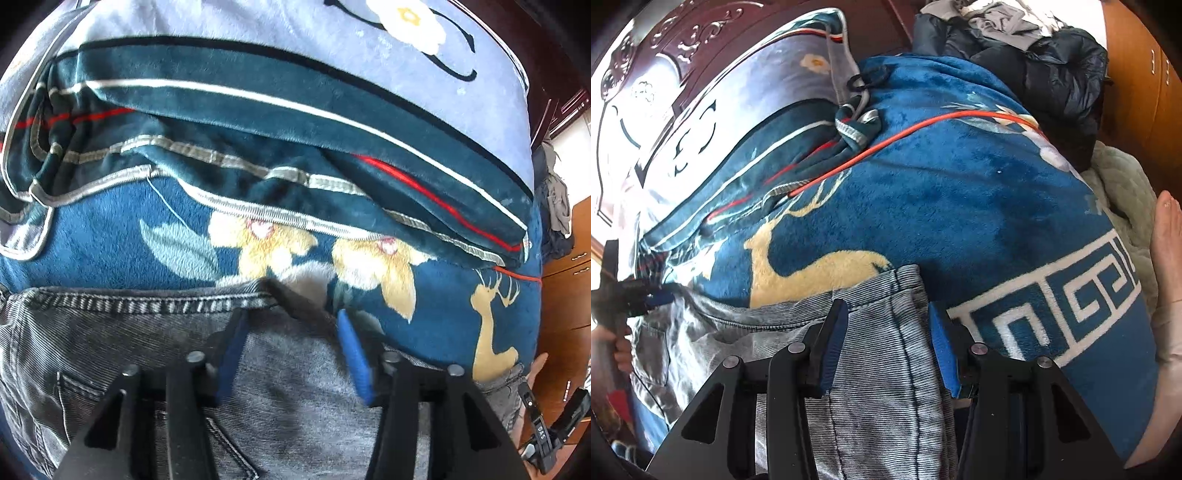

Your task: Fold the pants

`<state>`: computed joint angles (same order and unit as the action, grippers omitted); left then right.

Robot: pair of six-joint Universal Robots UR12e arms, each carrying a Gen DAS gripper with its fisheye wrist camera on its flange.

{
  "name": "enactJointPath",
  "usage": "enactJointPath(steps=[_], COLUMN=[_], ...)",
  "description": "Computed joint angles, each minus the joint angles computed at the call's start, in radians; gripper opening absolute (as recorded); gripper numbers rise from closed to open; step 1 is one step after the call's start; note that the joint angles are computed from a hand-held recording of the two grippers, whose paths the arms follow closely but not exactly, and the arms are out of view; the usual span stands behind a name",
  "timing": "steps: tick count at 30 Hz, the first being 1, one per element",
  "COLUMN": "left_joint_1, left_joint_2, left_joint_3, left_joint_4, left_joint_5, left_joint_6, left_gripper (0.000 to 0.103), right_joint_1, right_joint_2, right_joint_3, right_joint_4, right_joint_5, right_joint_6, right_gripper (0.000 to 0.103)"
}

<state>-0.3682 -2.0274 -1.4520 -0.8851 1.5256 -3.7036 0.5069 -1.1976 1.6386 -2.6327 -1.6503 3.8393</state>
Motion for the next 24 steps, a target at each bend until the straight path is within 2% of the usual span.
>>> enactJointPath(steps=[6,8,9,12,15,16,17,21,24], left_joint_1=[-0.017,-0.021,-0.021,-0.012,-0.011,-0.010,-0.009,-0.002,0.002], left_joint_2=[-0.054,-0.071,-0.076,-0.073,-0.072,-0.066,-0.065,-0.056,-0.050], left_joint_3=[0.079,0.100,0.104,0.089,0.082,0.074,0.071,0.052,0.039], left_joint_4=[-0.108,-0.131,-0.137,-0.106,-0.073,-0.057,-0.044,0.010,0.031], left_joint_5=[0.053,0.071,0.077,0.058,0.053,0.048,0.041,0.010,-0.005], left_joint_6=[-0.039,-0.031,-0.033,-0.063,-0.044,-0.037,-0.039,-0.071,-0.080], left_gripper=[0.054,0.043,0.040,0.027,0.018,0.010,0.010,0.009,0.008], right_joint_1=[0.004,0.003,0.002,-0.001,-0.008,-0.011,-0.015,-0.029,-0.032], right_joint_2=[0.002,0.001,0.000,-0.003,-0.008,-0.009,-0.011,-0.013,-0.001], right_joint_3=[-0.005,-0.003,-0.001,0.004,0.013,0.016,0.020,0.030,0.015], right_joint_4=[0.005,0.000,-0.004,-0.014,-0.027,-0.032,-0.037,-0.056,-0.016], right_joint_5=[-0.009,-0.011,-0.011,-0.012,-0.005,-0.002,0.001,0.032,0.077], right_joint_6=[-0.009,-0.005,-0.002,0.002,0.012,0.016,0.024,0.029,-0.003], right_gripper=[0.044,0.044,0.044,0.044,0.042,0.039,0.035,0.033,0.029])
